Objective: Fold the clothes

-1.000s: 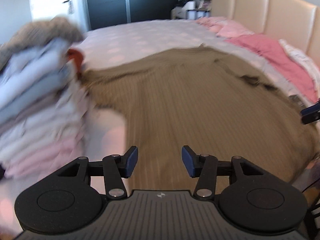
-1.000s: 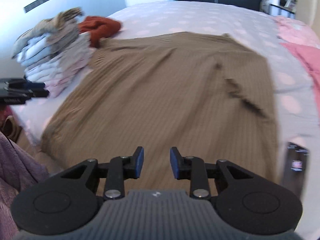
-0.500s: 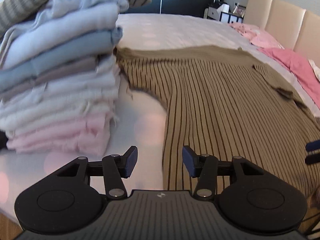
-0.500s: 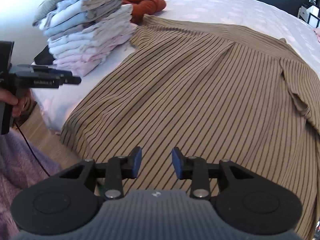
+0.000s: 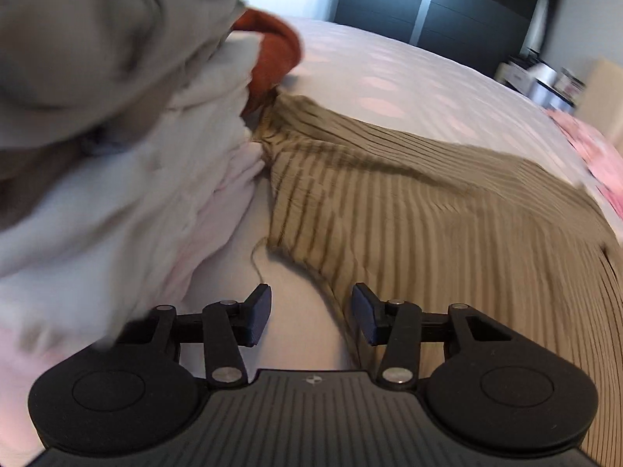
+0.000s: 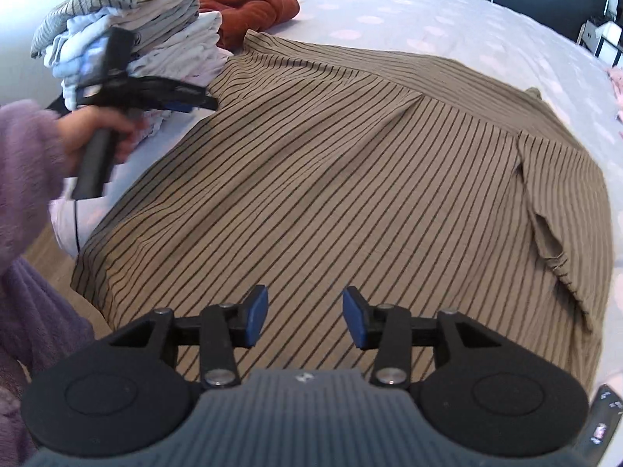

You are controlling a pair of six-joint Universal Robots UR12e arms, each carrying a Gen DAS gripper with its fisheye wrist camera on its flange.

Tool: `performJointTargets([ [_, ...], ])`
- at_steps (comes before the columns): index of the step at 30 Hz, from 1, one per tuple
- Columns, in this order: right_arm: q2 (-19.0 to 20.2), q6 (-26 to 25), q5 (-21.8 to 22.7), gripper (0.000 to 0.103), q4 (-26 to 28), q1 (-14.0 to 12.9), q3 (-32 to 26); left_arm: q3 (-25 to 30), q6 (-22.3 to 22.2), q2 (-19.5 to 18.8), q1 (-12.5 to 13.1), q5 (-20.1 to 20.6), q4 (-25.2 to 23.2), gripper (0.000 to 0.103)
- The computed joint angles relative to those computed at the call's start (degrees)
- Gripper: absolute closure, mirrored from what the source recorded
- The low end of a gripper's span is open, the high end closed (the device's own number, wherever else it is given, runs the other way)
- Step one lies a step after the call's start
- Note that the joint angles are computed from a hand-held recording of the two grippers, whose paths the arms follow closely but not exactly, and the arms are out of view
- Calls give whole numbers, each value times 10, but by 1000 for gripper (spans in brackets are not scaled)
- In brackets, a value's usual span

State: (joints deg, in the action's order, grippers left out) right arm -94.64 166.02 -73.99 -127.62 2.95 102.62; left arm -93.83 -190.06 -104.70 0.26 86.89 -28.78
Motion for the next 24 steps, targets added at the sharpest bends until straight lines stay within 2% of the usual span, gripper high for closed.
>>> performJointTargets([
  [4, 6, -7, 20, 56, 23, -8, -5, 16, -23, -29, -12, 50, 33, 60],
  [6, 8, -9, 27, 55, 29, -10, -7, 16, -25, -36, -17, 61, 58, 67],
  [8, 8, -8, 35, 54, 32, -14, -7, 13, -24, -39, -21, 70, 81, 90],
  [9, 8, -9, 36, 54, 34, -14, -7, 12, -16, -39, -24, 76, 89, 95],
  [12, 5, -10, 42, 52, 41, -17, -6, 9, 24, -38, -32, 97, 115, 100],
  [15, 1, -8, 54, 50, 46, -21, -1, 13, 82, -37, -41, 109, 147, 100],
  [17, 0, -5, 54, 50, 52, -22, 0, 21, 129, -38, -45, 104, 162, 100],
  [20, -2, -2, 54, 50, 58, -22, 0, 28, 228, -36, -52, 66, 178, 100],
  [22, -2, -2, 56, 50, 57, -23, 0, 23, 313, -30, -56, 19, 181, 100],
  [24, -3, -1, 57, 50, 56, -23, 0, 16, 406, -21, -63, -25, 163, 101],
])
